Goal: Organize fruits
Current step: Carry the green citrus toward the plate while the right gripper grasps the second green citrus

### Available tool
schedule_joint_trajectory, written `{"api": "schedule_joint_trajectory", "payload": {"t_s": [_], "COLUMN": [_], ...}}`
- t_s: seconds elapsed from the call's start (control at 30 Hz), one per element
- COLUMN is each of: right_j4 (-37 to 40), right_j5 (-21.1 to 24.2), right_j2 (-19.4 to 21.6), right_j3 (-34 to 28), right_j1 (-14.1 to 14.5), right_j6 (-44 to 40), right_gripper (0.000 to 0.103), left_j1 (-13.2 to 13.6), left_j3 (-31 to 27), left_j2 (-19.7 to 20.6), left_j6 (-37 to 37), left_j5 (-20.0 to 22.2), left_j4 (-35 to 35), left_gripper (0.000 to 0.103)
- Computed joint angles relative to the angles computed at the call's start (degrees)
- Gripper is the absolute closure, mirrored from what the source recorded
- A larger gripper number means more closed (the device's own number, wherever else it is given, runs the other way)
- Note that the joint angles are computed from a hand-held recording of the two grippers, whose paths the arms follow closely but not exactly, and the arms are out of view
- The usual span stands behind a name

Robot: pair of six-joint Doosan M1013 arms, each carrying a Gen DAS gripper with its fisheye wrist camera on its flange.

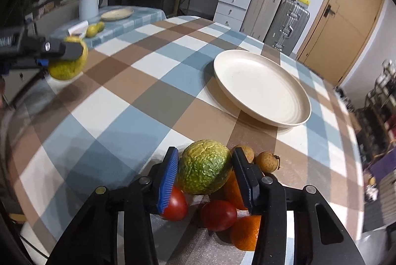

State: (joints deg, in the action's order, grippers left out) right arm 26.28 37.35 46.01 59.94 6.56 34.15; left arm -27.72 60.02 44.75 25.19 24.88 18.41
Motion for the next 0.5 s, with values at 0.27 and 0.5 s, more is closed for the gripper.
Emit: {"api": "schedule_joint_trajectory", "payload": {"t_s": [0.27,0.5], "right_j4": [16.94,24.14], "right_j5": [8.41,13.98], "right_j2": [1.13,4.08], "right_j3": [-3.20,-8.53], "right_j1": [-3.16,-5.39], "right_j6": [-4.53,-1.88], "right_gripper": [0.057,0.057], "left_j1": [0.14,0.54], "left_j3": [-8.12,-20.01], "left_j2": [3.96,9.91], "left_j6": [8.47,15.97], "left_j5": [4.99,10.80], "left_j4": [-6.18,-11.76], "left_gripper": [0.059,0.059]}}
